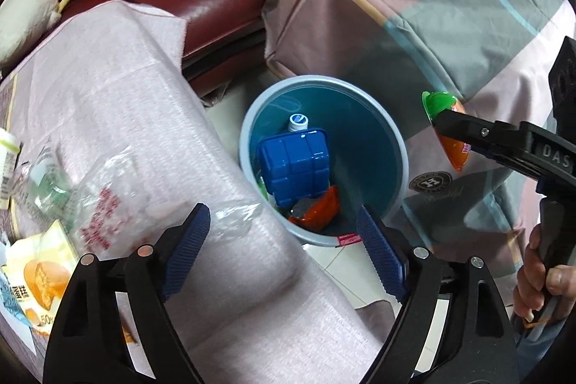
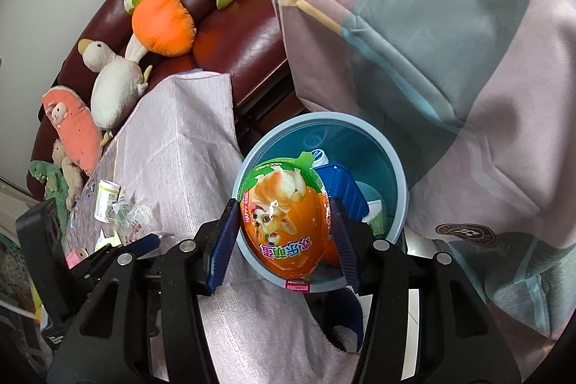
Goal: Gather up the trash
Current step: 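Carry the wrapper and candy egg over the teal bin and open both tools, then move both tools back over the table toward the blue packet and plastic bag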
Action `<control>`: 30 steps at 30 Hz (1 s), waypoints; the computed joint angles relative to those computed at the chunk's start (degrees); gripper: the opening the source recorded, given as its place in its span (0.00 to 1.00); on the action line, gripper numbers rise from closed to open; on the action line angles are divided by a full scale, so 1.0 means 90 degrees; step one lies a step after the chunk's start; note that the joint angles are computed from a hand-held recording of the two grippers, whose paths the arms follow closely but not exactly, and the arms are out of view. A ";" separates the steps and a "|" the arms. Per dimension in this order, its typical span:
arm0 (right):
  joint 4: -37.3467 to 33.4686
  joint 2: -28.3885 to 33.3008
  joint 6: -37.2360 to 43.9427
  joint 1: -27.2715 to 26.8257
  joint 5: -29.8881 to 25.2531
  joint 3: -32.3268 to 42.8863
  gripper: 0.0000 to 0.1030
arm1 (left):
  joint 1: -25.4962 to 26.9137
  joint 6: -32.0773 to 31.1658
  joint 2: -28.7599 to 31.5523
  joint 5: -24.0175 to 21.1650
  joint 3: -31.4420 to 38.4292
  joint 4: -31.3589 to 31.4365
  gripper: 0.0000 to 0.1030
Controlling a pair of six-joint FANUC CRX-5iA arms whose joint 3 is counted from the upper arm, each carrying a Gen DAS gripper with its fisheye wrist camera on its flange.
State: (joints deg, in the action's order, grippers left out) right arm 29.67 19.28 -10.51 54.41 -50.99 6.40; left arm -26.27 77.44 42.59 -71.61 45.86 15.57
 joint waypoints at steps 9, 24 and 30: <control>-0.0372 0.0411 0.0483 0.0028 -0.0378 0.0726 0.69 | 0.0265 -0.0135 -0.0555 0.0413 -0.0885 0.0213 0.83; -0.0823 0.1244 0.1295 0.0184 -0.0991 0.2240 0.72 | 0.0952 -0.0120 -0.1475 0.1012 -0.2151 0.0386 0.83; -0.1203 0.1966 0.2128 0.0218 -0.1500 0.3550 0.74 | 0.1326 -0.0113 -0.1887 0.1280 -0.2650 0.0386 0.83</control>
